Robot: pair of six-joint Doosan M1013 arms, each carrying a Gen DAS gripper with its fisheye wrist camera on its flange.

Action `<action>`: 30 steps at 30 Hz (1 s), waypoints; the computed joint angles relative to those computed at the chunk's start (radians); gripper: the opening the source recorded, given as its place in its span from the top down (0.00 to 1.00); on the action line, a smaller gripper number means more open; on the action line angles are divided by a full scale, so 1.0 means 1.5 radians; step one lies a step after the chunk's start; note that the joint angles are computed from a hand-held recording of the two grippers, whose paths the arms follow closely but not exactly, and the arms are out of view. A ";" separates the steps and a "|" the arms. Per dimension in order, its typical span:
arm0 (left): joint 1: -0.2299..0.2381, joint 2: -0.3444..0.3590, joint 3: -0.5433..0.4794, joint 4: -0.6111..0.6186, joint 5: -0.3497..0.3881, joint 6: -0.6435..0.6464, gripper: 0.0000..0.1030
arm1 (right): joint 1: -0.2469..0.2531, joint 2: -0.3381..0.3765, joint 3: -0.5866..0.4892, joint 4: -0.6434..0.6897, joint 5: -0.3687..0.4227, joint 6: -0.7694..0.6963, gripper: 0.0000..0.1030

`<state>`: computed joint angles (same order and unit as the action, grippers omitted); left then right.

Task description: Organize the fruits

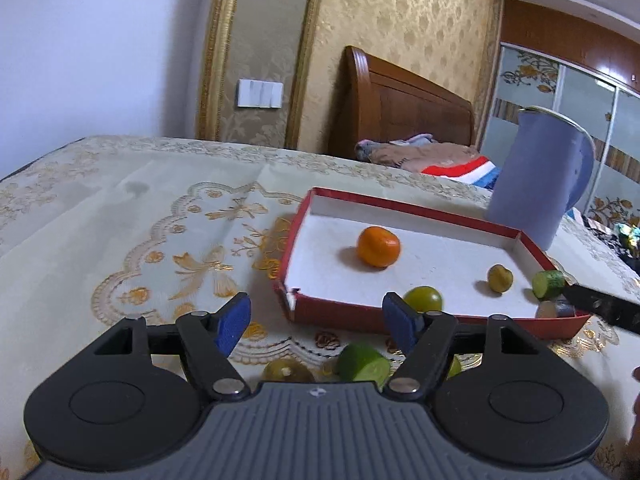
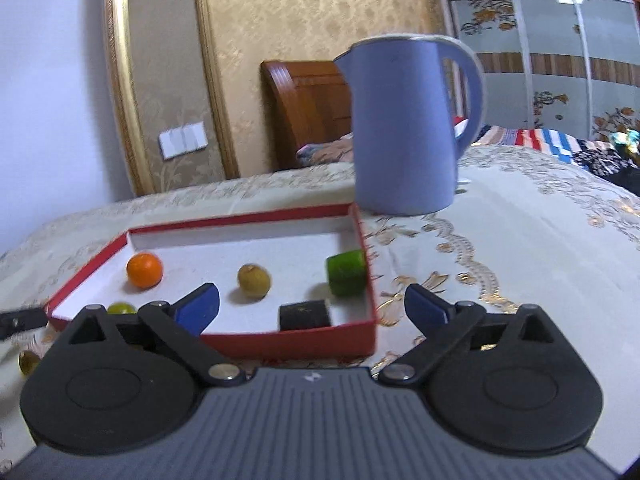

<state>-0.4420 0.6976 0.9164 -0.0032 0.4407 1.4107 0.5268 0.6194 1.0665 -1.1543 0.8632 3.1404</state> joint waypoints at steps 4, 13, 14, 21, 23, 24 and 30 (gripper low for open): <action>0.001 -0.002 0.003 0.014 0.013 -0.016 0.30 | -0.001 0.003 -0.006 0.015 0.002 -0.012 0.03; -0.007 -0.017 0.033 0.118 0.010 -0.058 0.30 | 0.000 -0.003 0.002 0.007 0.026 0.014 0.03; -0.009 -0.018 0.036 0.136 0.008 -0.064 0.30 | -0.001 -0.007 0.009 0.003 0.025 0.033 0.03; -0.012 -0.018 0.036 0.163 0.044 -0.054 0.30 | 0.002 -0.034 0.063 -0.066 0.052 0.155 0.02; -0.007 -0.007 0.013 0.124 0.080 -0.031 0.30 | 0.001 -0.038 0.068 -0.059 0.054 0.150 0.02; -0.007 0.001 -0.004 0.117 0.110 -0.030 0.30 | 0.000 -0.042 0.074 -0.050 0.044 0.145 0.02; -0.007 0.001 -0.001 0.115 0.108 -0.026 0.44 | 0.000 -0.061 0.108 -0.008 -0.019 0.073 0.02</action>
<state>-0.4520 0.6986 0.9145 0.1700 0.6028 1.3712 0.5270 0.5282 1.2284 -1.1657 0.8345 3.2497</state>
